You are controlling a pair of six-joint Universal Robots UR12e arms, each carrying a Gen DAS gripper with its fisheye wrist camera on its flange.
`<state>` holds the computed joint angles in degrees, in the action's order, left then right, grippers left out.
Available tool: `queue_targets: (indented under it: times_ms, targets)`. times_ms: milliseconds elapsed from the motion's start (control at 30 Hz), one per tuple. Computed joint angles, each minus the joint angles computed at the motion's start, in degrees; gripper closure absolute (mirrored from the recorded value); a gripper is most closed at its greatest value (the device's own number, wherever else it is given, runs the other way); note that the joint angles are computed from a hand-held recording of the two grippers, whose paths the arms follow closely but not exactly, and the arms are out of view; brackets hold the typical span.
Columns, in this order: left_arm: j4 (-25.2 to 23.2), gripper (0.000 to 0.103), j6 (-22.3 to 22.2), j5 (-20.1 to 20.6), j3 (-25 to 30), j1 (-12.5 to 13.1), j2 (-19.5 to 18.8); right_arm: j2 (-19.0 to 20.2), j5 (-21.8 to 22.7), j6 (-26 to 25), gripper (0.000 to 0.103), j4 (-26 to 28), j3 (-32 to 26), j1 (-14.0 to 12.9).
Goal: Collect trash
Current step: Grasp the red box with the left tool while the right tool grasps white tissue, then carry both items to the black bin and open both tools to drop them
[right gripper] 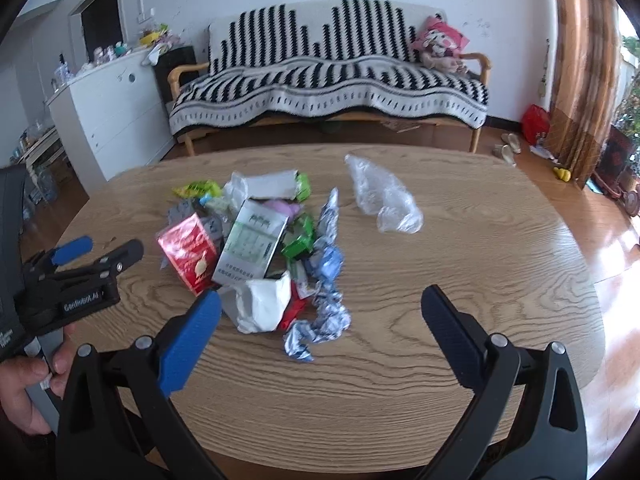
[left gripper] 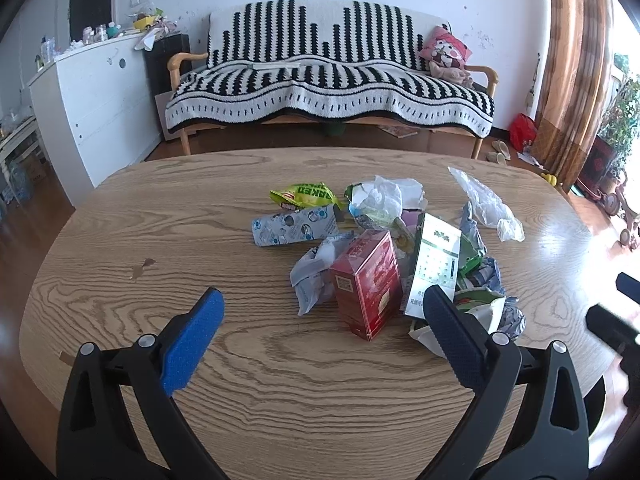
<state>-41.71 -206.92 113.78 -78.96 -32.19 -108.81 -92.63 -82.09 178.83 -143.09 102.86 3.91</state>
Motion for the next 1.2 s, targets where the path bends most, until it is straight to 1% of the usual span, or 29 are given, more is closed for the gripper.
queue_targets:
  times_ms: [100, 167, 300, 367, 400, 467, 567, 633, 667, 700, 733, 767, 800, 833, 867, 933, 1033, 1100, 1200]
  targets:
    - [0.95, 0.006, 1.96, -2.57, 0.1, 0.68, -0.48, 1.21, 2.23, -1.43, 0.006, 3.05, -0.49, 0.3]
    - [2.06, 0.006, 4.25, -2.7, 0.64, 0.86, -1.19, 2.14, 3.35, -2.4, 0.006, 4.09, -0.77, 0.57]
    - [3.89, 0.006, 8.4, -3.88, 1.99, 1.52, -3.12, 3.63, 3.98, -3.45, 0.008, 3.53, -1.06, 1.09]
    - [4.04, 0.006, 9.42, -2.99, 2.68, 1.56, -4.08, 4.48, 4.24, -3.68, 0.009, 3.05, -1.37, 1.29]
    - [4.35, 0.006, 10.02, -3.73, 2.89, 1.74, -4.51, 4.76, 4.43, -3.72, 0.01, 3.11, -1.55, 1.35]
    - [4.28, 0.007, 9.95, -6.63, 3.11, 2.31, -4.88, 5.77, 4.88, -3.9, 0.013, 3.64, -2.3, 1.48]
    - [3.99, 0.01, 10.4, -7.47, 3.6, 2.44, -5.46, 7.17, 4.85, -3.47, 0.019, 3.93, -3.24, 1.84]
    - [3.0, 0.019, 11.09, -5.67, 4.36, 2.07, -6.04, 7.98, 4.5, -3.0, 0.023, 3.7, -3.69, 2.04]
    - [2.62, 0.022, 11.41, -5.8, 4.62, 2.03, -6.24, 8.36, 4.73, -2.93, 0.027, 4.12, -4.09, 1.98]
    - [2.13, 0.031, 11.51, -6.24, 4.85, 2.04, -6.37, 8.63, 4.66, -2.76, 0.032, 4.25, -4.3, 1.94]
    - [1.45, 0.041, 11.31, -6.27, 5.21, 1.98, -6.56, 8.92, 4.44, -2.53, 0.034, 4.52, -4.53, 1.99]
    - [0.74, 0.046, 10.98, -6.82, 5.31, 2.08, -6.56, 9.1, 4.92, -2.39, 0.043, 4.76, -4.67, 1.88]
    - [0.09, 0.058, 10.46, -8.12, 5.41, 2.29, -6.53, 9.21, 5.41, -2.21, 0.049, 4.74, -4.76, 1.78]
    - [0.05, 0.064, 9.89, -8.58, 5.25, 2.41, -6.37, 9.17, 5.61, -2.1, 0.05, 4.8, -4.85, 1.7]
    - [0.68, 0.066, 9.39, -8.76, 4.86, 2.49, -6.1, 8.98, 6.51, -2.12, 0.052, 4.63, -4.79, 1.49]
    - [1.69, 0.073, 8.41, -9.82, 4.21, 2.74, -5.4, 8.5, 8.07, -1.6, 0.053, 3.53, -4.4, 1.04]
    - [2.36, 0.075, 6.61, -11.12, 3.1, 3.06, -3.94, 7.08, 10.03, -1.43, 0.054, 1.83, -3.26, -0.08]
    - [2.93, 0.075, 5.6, -11.43, 2.37, 3.09, -3.09, 5.57, 12.28, -1.08, 0.054, 0.22, -1.93, -1.46]
    - [3.85, 0.075, 5.03, -11.4, 1.45, 2.97, -1.85, 3.4, 17.26, 0.04, 0.054, -0.79, -0.23, -4.25]
